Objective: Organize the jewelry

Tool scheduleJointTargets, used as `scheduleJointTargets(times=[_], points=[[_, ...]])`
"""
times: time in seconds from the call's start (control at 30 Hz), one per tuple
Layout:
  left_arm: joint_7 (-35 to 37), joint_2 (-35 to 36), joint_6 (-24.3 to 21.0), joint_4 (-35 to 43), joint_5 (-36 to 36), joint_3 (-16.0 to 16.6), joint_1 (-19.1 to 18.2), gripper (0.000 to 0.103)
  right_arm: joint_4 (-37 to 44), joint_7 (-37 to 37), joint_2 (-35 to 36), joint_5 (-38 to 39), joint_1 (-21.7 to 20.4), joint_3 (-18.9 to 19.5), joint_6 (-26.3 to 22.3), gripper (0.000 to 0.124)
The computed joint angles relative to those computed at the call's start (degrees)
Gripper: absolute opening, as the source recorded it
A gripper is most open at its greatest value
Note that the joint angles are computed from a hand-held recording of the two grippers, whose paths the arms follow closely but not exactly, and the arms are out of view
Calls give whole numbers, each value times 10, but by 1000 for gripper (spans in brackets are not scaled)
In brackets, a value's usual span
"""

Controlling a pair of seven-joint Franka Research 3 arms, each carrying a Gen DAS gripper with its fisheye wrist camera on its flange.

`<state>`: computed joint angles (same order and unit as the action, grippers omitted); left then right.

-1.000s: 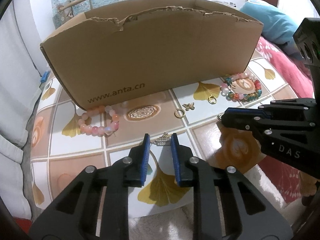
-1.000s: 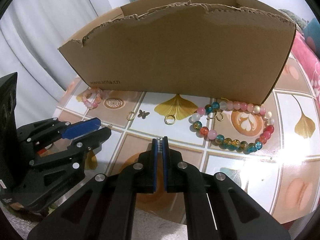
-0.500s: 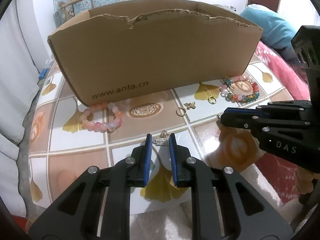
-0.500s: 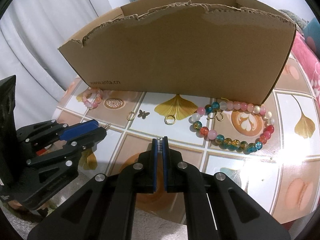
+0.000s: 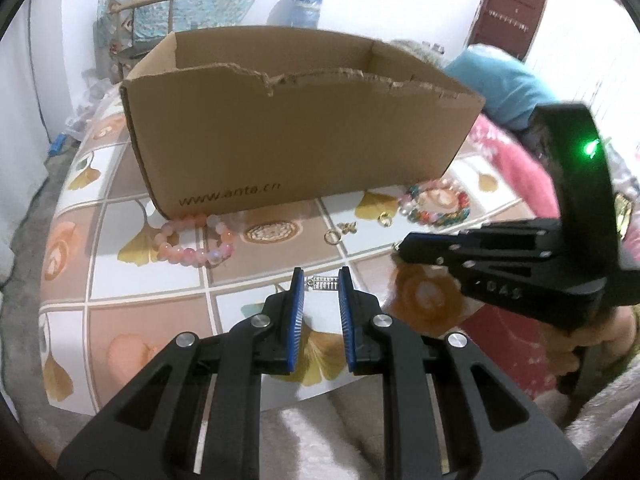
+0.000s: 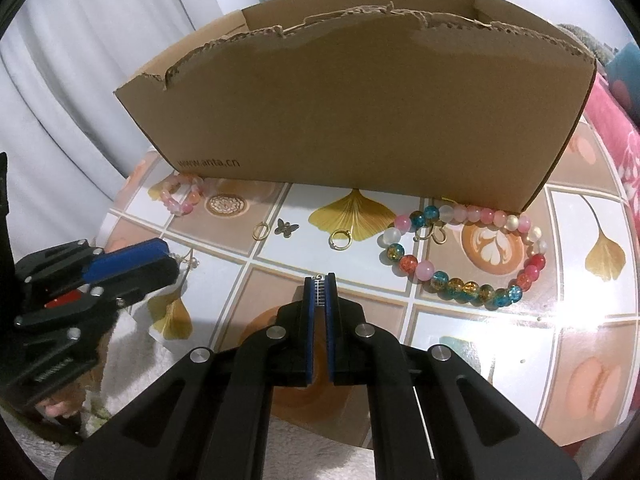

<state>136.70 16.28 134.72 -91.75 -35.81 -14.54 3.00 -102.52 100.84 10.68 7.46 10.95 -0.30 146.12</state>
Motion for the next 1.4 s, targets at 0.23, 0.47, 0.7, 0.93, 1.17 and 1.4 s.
scheduleJointTargets(times=[0.23, 0.47, 0.7, 0.93, 1.17, 1.4], points=[[37, 16, -15, 34, -60, -14, 17, 16, 6, 18, 6, -19, 6, -3, -1, 5], [89, 7, -2, 36, -105, -18, 13, 16, -2, 10, 4, -5, 2, 0, 8, 5], [81, 18, -5, 64, -124, -11, 19, 16, -20, -20, -9, 22, -7, 2, 17, 5], [49, 43, -16, 100, -116, -14, 32, 16, -29, -42, -14, 38, -10, 4, 25, 5], [43, 51, -32, 107, -125, -23, 42, 16, -25, -75, -17, 76, -19, 7, 15, 6], [46, 52, -48, 104, -125, -24, 43, 16, -40, -104, -33, 103, -21, 11, 28, 21]])
